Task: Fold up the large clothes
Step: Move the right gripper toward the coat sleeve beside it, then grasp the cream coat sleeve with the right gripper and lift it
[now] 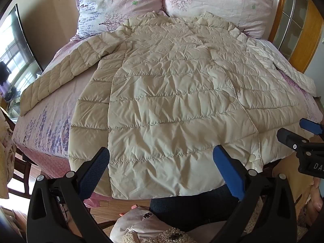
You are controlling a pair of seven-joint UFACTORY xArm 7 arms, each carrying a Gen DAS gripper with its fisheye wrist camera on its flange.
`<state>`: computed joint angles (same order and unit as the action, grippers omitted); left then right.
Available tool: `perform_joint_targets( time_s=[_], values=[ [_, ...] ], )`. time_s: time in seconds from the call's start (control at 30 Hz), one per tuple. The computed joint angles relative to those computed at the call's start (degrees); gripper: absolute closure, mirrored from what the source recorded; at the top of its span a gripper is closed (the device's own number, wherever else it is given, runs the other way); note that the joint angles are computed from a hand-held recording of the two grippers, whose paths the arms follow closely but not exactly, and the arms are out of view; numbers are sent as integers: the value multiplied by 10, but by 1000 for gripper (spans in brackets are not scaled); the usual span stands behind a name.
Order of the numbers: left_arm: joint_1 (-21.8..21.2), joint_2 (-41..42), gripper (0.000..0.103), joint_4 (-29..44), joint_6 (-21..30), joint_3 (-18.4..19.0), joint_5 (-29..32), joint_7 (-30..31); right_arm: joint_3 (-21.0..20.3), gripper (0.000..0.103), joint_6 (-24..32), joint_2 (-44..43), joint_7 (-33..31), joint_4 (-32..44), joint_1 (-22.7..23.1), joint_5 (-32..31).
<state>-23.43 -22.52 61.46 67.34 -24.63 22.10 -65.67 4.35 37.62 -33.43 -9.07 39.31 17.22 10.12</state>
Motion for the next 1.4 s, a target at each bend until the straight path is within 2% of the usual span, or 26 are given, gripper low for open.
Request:
perform_joint_targets(
  time_s=[0.3,0.33,0.53,0.6,0.7,0.77,0.83,1.03,1.13,1.2,1.3,1.4],
  values=[
    [-2,0,1,-1,-2,3,-3,0,0,2,4,9,7,13,-1,2],
    [-4,-17,1,-16,-7,14,-12,11,-2,2,2,10,5,13,0,4],
    [6,-20,1,-34,-43,25,-34,35,-20,2,-24,17,-9,5,7,32],
    [6,-16,1,-33,-48,19,-33,37,-44,2,-41,23,-37,4,25,64],
    [6,-15,1,-33,-67,19,-33,50,-110,2,-56,40,-120,13,73,165],
    [6,-15,1,-37,-85,21,-33,57,-152,2,-48,65,-166,38,86,233],
    [9,-19,1,-42,-101,23,-32,61,-161,2,-42,90,-162,65,66,262],
    [37,-25,1,-50,-140,32,-12,62,-230,2,-22,200,-134,170,4,411],
    [56,-25,1,-50,-164,45,-6,70,-257,14,5,271,-108,231,-34,487],
    [69,-18,1,-44,-177,56,-7,81,-264,26,20,317,-93,267,-60,524],
    [80,-3,1,-35,-204,76,-19,107,-264,35,30,387,-45,321,-102,557],
    [93,18,1,-17,-207,82,-19,125,-254,44,49,440,-11,370,-141,582]
  ],
)
